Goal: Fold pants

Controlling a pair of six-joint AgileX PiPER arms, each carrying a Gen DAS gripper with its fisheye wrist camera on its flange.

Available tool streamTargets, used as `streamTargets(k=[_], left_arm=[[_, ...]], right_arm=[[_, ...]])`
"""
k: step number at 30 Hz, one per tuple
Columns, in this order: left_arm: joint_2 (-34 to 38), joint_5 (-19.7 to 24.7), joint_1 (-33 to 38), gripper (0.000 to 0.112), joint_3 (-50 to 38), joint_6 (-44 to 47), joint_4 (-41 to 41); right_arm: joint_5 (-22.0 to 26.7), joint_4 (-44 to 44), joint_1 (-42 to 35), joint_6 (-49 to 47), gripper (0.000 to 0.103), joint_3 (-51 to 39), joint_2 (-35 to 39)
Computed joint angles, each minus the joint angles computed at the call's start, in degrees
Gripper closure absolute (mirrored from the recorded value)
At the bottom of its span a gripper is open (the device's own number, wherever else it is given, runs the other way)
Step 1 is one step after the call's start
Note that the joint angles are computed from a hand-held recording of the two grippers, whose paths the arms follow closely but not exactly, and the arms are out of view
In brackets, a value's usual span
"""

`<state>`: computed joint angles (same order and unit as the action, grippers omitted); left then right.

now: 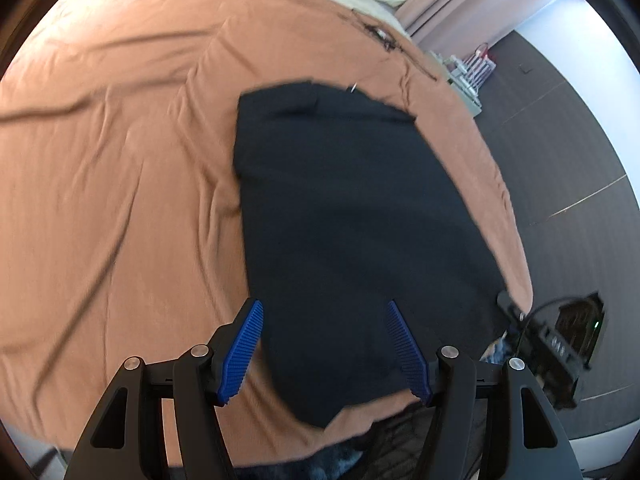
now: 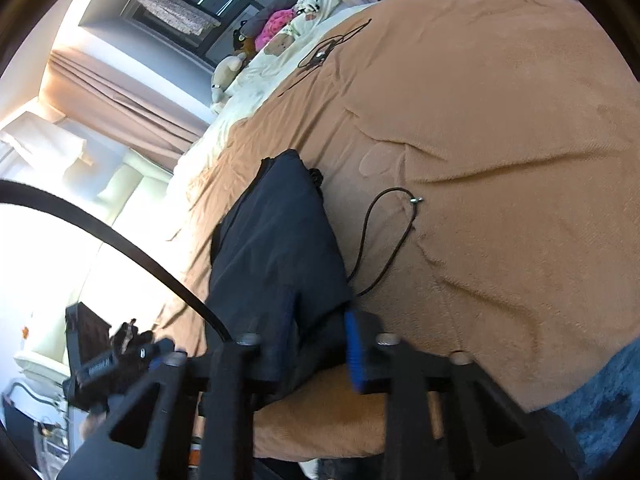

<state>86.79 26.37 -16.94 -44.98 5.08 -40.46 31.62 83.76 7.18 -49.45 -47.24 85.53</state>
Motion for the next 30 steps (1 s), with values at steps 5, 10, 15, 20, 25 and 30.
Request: streamTargets(k=[5,10,15,20,25,30], left_arm=[[-1.0,-0.3,-0.4,0.046,5.5,6.2,-8.9],[-1.1,-2.0,-2.1,0.046,7.7,9.3,-14.2],[-0.4,-3.6,-4.4,0.087,6.8,3.3,-9.4],[-3.2,-3.2,-0.9,0.104,9.8,10.5,-16.4],[-5.4,-1.1,4.6,0.105,13.7,19.3,-23.8],[-5.2,-1.1,6.8,0.106,16.2,22.5,-25.4]], right_arm=[[-1.1,-1.3,0.8,0.7,0.101,0.5,-1.1],[-2.1,-3.3,1.3,2.5,0.102,0.8,-2.0],[-2.1,-5.5,1.6,5.0,0.102,1.1,-3.1],[-0.9,-6.7,1.9,7.2,0.102,1.7,-4.6],[-2.7,-6.6,5.5,8.2,0.102,3.4,-7.1],[-3.3,-5.1,6.5,6.8,0.102,5.7,-5.9]])
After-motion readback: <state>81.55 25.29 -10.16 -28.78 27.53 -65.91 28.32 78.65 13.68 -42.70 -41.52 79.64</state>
